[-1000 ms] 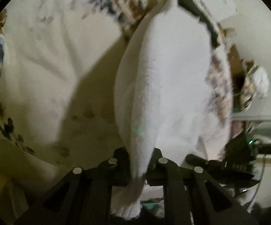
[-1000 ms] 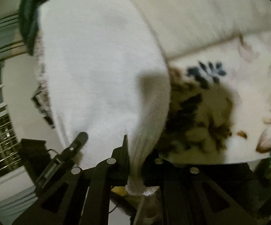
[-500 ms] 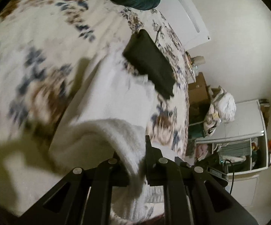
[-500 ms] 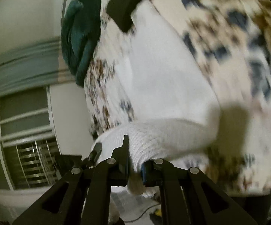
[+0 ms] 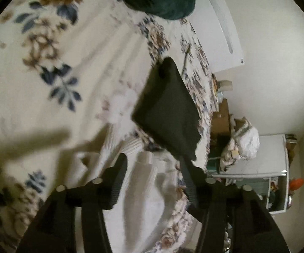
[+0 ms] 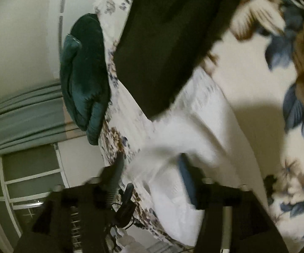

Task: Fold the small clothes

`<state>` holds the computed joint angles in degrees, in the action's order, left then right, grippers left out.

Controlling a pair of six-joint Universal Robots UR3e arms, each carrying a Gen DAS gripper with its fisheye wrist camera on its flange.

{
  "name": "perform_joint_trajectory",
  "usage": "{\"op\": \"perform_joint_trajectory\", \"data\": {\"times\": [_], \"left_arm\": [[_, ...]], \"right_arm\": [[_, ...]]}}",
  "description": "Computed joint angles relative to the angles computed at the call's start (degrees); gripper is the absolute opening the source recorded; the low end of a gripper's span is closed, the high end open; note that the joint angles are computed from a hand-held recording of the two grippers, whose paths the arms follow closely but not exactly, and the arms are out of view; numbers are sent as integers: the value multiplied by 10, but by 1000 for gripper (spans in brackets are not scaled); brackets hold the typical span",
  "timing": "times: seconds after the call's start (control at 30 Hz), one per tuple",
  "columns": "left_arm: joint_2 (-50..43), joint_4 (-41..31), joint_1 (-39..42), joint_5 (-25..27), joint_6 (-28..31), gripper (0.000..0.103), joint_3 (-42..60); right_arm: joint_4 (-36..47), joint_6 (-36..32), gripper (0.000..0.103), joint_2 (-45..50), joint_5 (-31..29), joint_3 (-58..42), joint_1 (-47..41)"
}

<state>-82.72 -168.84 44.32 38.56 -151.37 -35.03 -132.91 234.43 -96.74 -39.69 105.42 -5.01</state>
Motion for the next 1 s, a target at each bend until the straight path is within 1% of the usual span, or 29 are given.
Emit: {"op": "perform_joint_trajectory", "data": {"times": [0.03,0.07,0.13,0.2,0.27,0.3,0.33,0.4,0.43,0.47,0.53,0.57,0.63,0.67,0.73,0.77,0.83,0.87,0.9,0.93,0.97,1.0], "left_arm": [[0,13,-1,15,4,51,9],[0,45,-18,39,-3,51,13],[10,116,-64,73,-22,51,-14],[25,223,-139,118,-65,51,-72],[36,356,-233,165,-123,51,-147],[35,408,-270,185,-144,49,-175],[33,451,-300,206,-163,39,-197],[22,504,-349,247,-192,7,-222],[29,518,-350,254,-204,6,-236],[35,510,-336,247,-203,6,-233],[48,461,-282,218,-180,6,-202],[50,420,-241,199,-161,6,-172],[45,378,-191,175,-143,6,-147],[42,373,-177,173,-145,6,-147],[37,402,-178,182,-160,6,-173],[33,424,-189,193,-173,6,-188],[26,451,-203,204,-184,7,-216],[18,442,-204,202,-181,7,-218],[13,420,-198,196,-174,11,-211],[12,390,-187,185,-160,11,-197],[14,355,-171,176,-139,13,-179],[21,313,-149,170,-113,20,-158]], "right_arm": [[26,-18,64,-13,-10,-4,-4],[54,-40,64,-23,-20,-10,-5],[149,-108,64,-43,-64,-44,5],[227,-163,64,-37,-111,-88,23],[248,-190,64,-20,-145,-106,47],[268,-211,64,-34,-148,-92,44],[258,-218,64,-24,-155,-90,54],[240,-226,53,-1,-173,-98,74],[239,-235,29,11,-183,-104,83],[242,-240,8,20,-197,-111,91],[233,-234,8,23,-223,-119,99],[237,-236,7,18,-230,-123,97],[244,-232,6,-1,-239,-127,86],[248,-230,6,-10,-242,-126,80],[250,-231,5,-14,-236,-119,64],[264,-232,3,-16,-240,-125,58],[265,-238,3,11,-255,-135,60],[268,-241,3,23,-251,-137,57],[266,-244,4,30,-242,-134,53],[271,-250,4,38,-228,-137,50],[281,-258,6,42,-215,-141,48],[298,-268,6,28,-200,-136,38]]}}
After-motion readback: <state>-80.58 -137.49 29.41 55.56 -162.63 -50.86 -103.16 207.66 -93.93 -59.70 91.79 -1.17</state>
